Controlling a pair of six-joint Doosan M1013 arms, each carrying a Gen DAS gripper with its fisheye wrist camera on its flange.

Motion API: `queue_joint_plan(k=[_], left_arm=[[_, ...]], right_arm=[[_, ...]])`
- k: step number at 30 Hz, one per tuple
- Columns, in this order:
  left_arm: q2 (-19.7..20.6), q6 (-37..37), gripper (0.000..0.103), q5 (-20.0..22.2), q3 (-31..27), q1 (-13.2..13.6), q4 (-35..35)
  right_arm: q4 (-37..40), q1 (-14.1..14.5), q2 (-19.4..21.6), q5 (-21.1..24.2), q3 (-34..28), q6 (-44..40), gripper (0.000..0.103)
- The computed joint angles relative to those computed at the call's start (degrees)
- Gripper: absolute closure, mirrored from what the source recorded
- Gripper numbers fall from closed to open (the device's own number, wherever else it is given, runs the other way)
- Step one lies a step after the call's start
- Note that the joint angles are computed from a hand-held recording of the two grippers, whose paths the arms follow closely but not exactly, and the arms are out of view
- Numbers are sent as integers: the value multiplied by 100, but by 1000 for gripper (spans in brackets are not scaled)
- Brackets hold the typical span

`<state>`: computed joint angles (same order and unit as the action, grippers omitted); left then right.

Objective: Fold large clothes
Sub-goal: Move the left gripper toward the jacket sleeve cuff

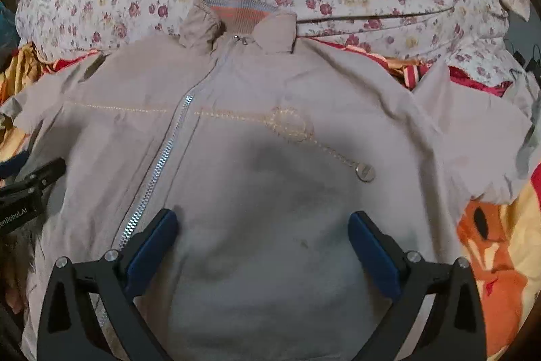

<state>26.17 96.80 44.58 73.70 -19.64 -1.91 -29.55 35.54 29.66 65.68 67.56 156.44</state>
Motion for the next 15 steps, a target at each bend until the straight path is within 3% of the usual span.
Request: queue_joint_plan(k=[5, 15], left_arm=[[78, 1, 12, 117, -121, 22, -75], [79, 94, 11, 100, -110, 46, -215]], right_arm=[[-330, 68, 34, 19, -2, 113, 0], [-438, 33, 29, -109, 43, 106, 0]])
